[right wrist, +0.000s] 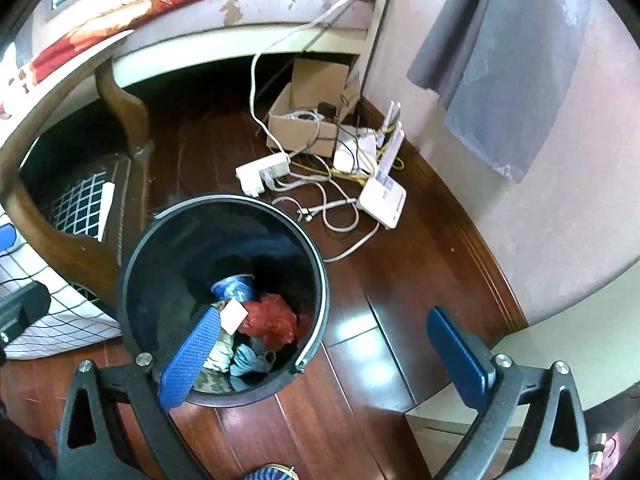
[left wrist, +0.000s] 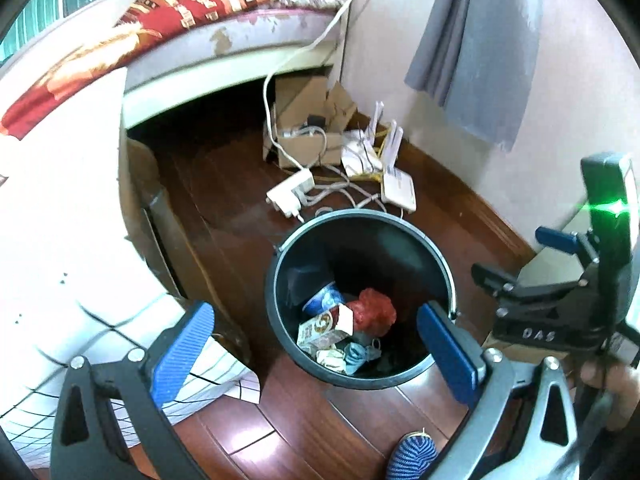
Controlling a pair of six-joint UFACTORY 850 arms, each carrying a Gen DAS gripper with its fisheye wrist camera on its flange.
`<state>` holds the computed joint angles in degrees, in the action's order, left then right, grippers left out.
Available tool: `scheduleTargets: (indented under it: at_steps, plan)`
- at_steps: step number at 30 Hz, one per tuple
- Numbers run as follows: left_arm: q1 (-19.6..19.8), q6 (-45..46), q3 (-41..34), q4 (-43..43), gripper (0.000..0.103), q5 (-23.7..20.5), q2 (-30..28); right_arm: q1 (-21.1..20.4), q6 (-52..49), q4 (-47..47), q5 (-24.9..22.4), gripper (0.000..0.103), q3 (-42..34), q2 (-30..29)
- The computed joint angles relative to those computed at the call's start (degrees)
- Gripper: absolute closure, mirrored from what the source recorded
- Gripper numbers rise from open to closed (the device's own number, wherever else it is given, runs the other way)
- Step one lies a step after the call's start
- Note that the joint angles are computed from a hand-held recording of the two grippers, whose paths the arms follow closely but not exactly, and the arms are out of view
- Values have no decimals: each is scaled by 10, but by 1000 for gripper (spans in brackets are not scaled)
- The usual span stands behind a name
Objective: Collect trash
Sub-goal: 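Move both tools back over the table toward the remaining items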
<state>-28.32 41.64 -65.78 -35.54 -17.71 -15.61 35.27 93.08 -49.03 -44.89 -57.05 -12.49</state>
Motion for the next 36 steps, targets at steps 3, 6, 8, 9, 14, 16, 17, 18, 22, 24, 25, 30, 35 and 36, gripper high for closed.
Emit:
scheduleTargets:
  at_steps: [3,6,8,9,14,16,17,18,22,24,25,30,35,36]
  plan:
    - [6,9,5,-9,1,7,18,11,7,-15,-11,0,-11,5]
    - [12,6,10,-10,1,18,34,20,11,-28,-25,0,-27,5]
    - [20,16,14,-24,1,22,45,27,21,-44,-33,0,-41,4]
    - [24,17,16,-27,1,23,49,29,23,-49,-35,0,-46,4]
    - [46,25,26,-44,1,36,67,43,21,-69,-39,0,-75,-9]
    - [55,25,30,-46,1,39,73,47,16,-77,-38,0,-90,-18]
    - [57,18,32,-41,1,43,74,50,13,-80,-37,0,-101,-24]
    - [63,15,34,-39,1,43,77,52,12,-83,-36,0,-109,-29]
    - [84,34,45,-59,1,47,90,64,9,-106,-29,0,-145,-52]
    - [98,60,51,-87,1,48,97,68,7,-115,-24,0,-159,-61]
    - [107,61,54,-90,1,52,101,70,5,-121,-20,0,-169,-67]
    - [163,71,61,-110,1,62,114,84,13,-175,20,0,-228,-98]
    - [232,85,50,-108,1,66,108,94,-63,-159,77,0,-344,-174]
    - [242,84,48,-105,1,69,106,96,-104,-129,81,0,-373,-193]
